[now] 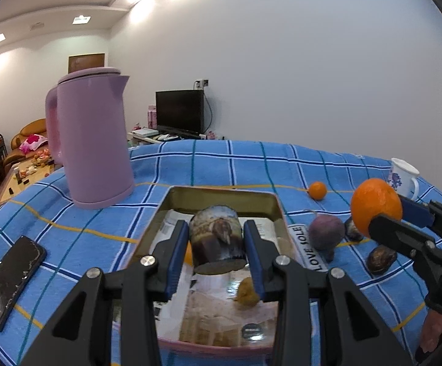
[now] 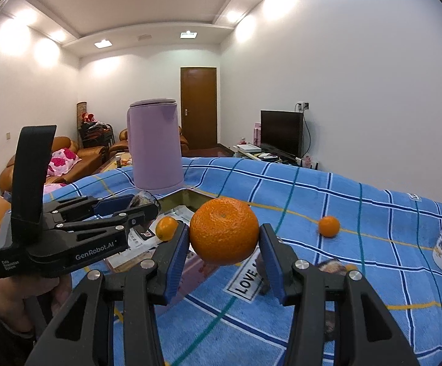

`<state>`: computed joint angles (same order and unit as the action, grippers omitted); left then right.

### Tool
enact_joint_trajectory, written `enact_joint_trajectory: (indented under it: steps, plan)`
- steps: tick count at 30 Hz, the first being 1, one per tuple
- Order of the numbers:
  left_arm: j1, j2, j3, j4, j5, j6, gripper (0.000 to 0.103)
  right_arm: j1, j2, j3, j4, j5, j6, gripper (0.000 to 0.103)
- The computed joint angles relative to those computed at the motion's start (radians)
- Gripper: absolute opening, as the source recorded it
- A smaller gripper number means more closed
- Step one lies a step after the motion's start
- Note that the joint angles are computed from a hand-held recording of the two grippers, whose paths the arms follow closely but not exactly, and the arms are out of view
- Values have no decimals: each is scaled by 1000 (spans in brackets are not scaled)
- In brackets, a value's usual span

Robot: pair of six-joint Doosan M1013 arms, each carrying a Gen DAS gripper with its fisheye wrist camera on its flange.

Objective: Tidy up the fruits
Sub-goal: 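Lower the taro with left tool while right tool lowers the orange over the tin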

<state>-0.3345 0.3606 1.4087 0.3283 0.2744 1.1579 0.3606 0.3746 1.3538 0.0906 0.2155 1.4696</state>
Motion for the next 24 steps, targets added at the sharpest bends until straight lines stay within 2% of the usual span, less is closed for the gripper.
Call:
enact_joint_trajectory:
  steps: [3, 16, 24]
  plan:
    - [6, 2, -4, 40, 16, -36, 39, 4, 10, -17, 24, 14, -28, 49]
    - [27, 23, -41, 10, 104, -12, 39, 19, 60, -95, 98, 70, -113, 49]
    - [33, 39, -68, -41, 153, 35, 39, 27, 90, -140, 85, 109, -104, 49]
